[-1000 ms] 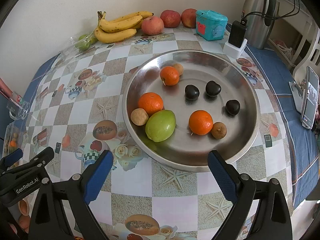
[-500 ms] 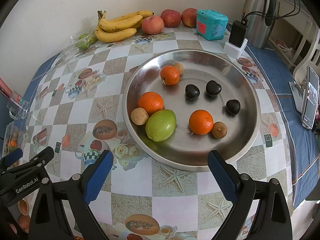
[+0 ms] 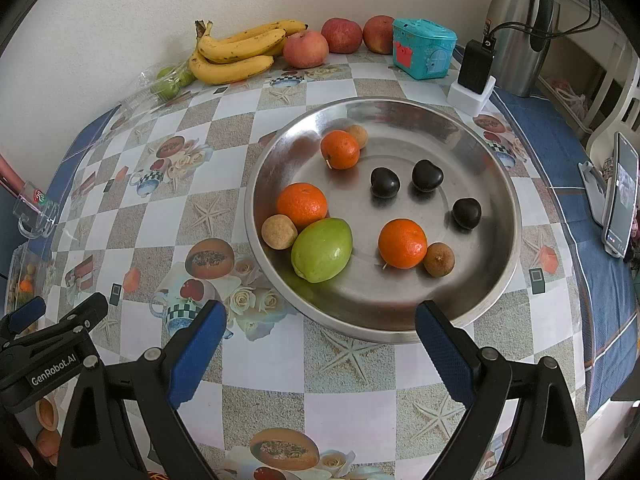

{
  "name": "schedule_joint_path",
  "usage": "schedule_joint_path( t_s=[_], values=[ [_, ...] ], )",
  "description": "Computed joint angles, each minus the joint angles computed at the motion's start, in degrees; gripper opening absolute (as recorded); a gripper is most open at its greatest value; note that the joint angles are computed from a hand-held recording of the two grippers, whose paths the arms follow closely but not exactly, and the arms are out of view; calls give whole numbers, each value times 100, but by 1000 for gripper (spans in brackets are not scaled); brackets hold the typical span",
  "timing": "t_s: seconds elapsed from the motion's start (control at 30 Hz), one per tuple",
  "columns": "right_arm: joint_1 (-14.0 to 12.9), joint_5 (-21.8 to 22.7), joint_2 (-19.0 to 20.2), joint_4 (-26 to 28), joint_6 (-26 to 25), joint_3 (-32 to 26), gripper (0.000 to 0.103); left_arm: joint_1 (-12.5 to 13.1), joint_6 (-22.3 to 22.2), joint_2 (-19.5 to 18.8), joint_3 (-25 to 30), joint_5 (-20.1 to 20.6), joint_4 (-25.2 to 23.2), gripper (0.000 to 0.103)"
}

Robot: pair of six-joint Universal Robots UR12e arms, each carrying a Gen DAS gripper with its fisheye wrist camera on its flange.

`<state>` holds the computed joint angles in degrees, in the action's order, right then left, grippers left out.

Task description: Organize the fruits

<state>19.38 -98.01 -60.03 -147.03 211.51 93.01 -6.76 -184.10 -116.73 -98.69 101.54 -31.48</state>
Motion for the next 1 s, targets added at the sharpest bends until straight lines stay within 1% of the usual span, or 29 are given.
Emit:
schedule_joint_path(
  t_s=[0.77, 1.0],
  values=[
    [-5, 31, 10, 3, -13, 9, 96, 19, -99, -13, 27, -21, -83, 103],
    [-33, 61, -10, -5, 44, 31, 96, 41, -115, 1, 2, -51, -4, 103]
  ],
)
